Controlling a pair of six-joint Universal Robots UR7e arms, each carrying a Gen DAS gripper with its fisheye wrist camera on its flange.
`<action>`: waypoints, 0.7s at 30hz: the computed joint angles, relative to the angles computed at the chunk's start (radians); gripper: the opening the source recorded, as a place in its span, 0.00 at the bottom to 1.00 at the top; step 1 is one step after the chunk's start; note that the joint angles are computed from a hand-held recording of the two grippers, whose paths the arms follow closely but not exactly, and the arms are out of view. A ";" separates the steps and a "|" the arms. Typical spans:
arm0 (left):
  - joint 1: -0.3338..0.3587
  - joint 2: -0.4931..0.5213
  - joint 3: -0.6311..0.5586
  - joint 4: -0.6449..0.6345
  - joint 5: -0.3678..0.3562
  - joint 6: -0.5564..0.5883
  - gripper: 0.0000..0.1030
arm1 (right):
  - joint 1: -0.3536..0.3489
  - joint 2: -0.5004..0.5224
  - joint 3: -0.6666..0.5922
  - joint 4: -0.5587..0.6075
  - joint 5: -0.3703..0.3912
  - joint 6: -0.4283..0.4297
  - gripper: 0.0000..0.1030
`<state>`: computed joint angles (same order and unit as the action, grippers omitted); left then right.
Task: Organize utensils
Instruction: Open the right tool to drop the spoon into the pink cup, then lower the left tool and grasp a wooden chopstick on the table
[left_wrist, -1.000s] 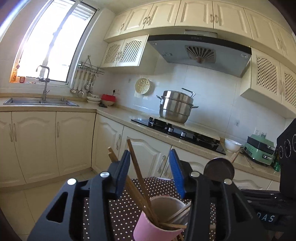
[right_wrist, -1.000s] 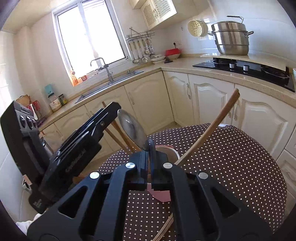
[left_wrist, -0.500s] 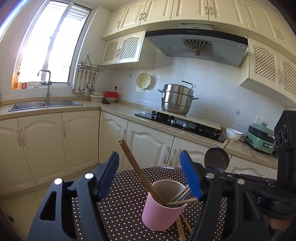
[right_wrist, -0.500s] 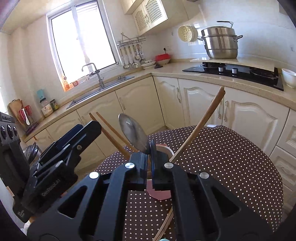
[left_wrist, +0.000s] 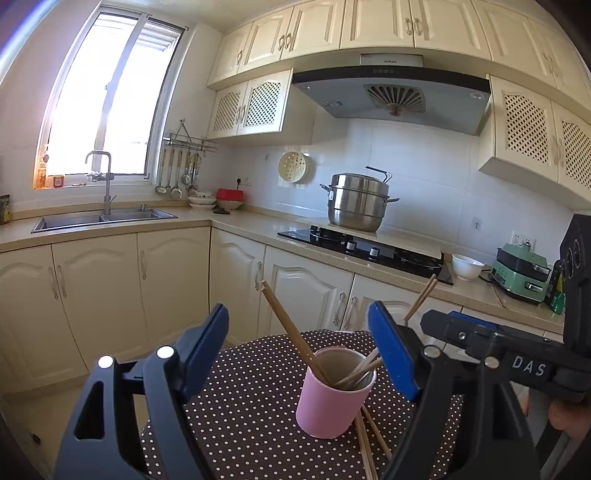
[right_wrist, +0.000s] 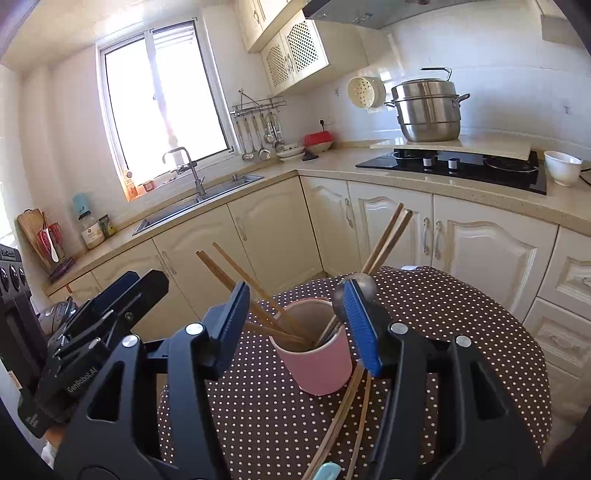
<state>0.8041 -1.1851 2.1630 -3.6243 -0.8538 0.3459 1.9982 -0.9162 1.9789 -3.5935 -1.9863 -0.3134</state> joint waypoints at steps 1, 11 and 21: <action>-0.003 -0.010 0.008 0.015 0.006 -0.011 0.75 | 0.003 -0.007 0.012 -0.013 -0.007 -0.002 0.53; 0.012 -0.070 0.063 0.302 0.051 -0.213 0.75 | -0.001 -0.054 0.121 -0.032 -0.084 0.004 0.58; 0.100 -0.046 0.043 0.689 -0.073 -0.405 0.75 | -0.087 -0.075 0.229 0.015 -0.104 0.061 0.60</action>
<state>0.9037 -1.2313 2.2063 -2.9355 -0.9271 -0.0587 1.9115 -0.9908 2.2077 -3.5785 -2.0899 -0.2528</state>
